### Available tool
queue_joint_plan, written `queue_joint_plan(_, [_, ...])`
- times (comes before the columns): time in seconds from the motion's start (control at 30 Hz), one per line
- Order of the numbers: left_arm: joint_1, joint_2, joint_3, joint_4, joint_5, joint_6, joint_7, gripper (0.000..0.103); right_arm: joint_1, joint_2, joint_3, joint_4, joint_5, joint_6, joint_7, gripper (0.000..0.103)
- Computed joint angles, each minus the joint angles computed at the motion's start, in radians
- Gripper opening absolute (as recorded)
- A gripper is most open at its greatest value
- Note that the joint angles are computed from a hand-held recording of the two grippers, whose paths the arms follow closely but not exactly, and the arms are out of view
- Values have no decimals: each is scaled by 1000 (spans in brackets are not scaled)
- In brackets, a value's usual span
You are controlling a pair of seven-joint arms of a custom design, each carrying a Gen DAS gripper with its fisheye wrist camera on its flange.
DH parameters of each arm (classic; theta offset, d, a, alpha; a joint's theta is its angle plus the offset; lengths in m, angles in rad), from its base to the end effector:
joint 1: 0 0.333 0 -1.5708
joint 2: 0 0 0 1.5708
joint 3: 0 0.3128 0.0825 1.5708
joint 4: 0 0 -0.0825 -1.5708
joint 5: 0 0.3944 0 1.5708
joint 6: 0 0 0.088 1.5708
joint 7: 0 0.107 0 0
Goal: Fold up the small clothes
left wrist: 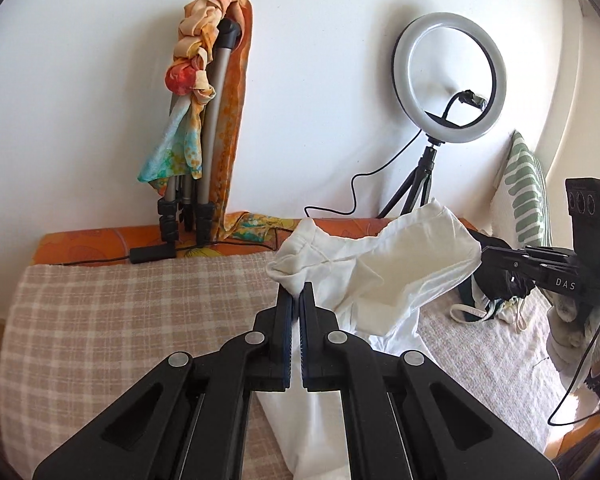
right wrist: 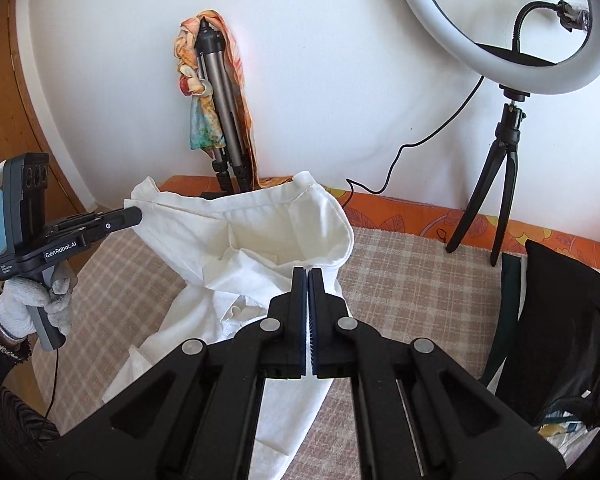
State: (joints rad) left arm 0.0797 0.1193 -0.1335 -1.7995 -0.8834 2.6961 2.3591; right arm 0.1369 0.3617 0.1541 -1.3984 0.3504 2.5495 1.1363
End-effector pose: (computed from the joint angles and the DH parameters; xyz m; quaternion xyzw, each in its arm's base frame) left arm 0.6521 -0.0053 0.5511 -0.5682 0.6756 -0.4338 0.1803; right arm 0.7041 0.1840 0.5917 -0.7786 0.4714 -0.1759 0.3751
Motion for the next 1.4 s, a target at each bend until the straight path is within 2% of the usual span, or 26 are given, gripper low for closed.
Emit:
queue_joint_plan(0.13, [-23,-173,11,-211,-79,21,99,2,-3,-204,10,-295,94,105,-47,2])
queue_joint_plan(0.23, [-68,-276,37,-354,-88,48,151,2,35,-343,-10,-499,151,156,-90,2])
queue_joint_plan(0.37, [-117,-367,71,-499,-53,75,170,2,88,-448,-45,-675,83,192,-37,2])
queue_joint_plan(0.43, [-115,-397,69,-548,30,76,118,2,111,-457,-84,-682,145,139,-38,2])
queue_joint_plan(0.5, [-132,-431,93,-589,37,75,104,6,124,-456,-115,-689,175,137,-20,12])
queue_joint_plan(0.57, [-142,-452,123,-599,24,47,76,9,127,-437,-134,-680,189,153,-11,53])
queue_joint_plan(0.6, [-144,-456,139,-593,14,18,58,11,125,-421,-142,-667,216,159,-11,58])
queue_joint_plan(0.67, [-132,-445,157,-566,11,-52,-9,34,110,-361,-157,-589,306,87,-22,58])
queue_joint_plan(0.77, [-131,-404,190,-519,-89,-153,-52,35,67,-267,-138,-491,349,25,11,58])
queue_joint_plan(0.83, [-107,-350,180,-475,-83,-229,-118,35,38,-209,-116,-429,362,-26,32,58])
queue_joint_plan(0.9, [-80,-298,150,-442,-34,-259,-206,35,20,-167,-96,-386,343,-53,65,58])
queue_joint_plan(1.0, [-63,-260,130,-428,-65,-273,-219,35,7,-129,-70,-349,298,-73,93,58])
queue_joint_plan(1.03, [-59,-257,122,-428,-66,-267,-216,32,2,-122,-62,-344,291,-76,91,58])
queue_joint_plan(1.1, [-56,-255,106,-425,-48,-249,-210,31,-10,-114,-46,-340,296,-85,78,52])
queue_joint_plan(1.17, [-56,-262,99,-428,-43,-236,-190,20,-12,-106,-44,-332,280,-97,92,19])
queue_joint_plan(1.2, [-56,-265,96,-431,-33,-227,-185,18,-14,-106,-42,-335,275,-91,92,14])
queue_joint_plan(1.33, [-54,-275,99,-444,-30,-201,-173,8,-33,-119,-37,-352,306,-70,65,13])
queue_joint_plan(1.4, [-54,-278,105,-448,-48,-197,-162,6,-34,-123,-47,-357,291,-63,95,31])
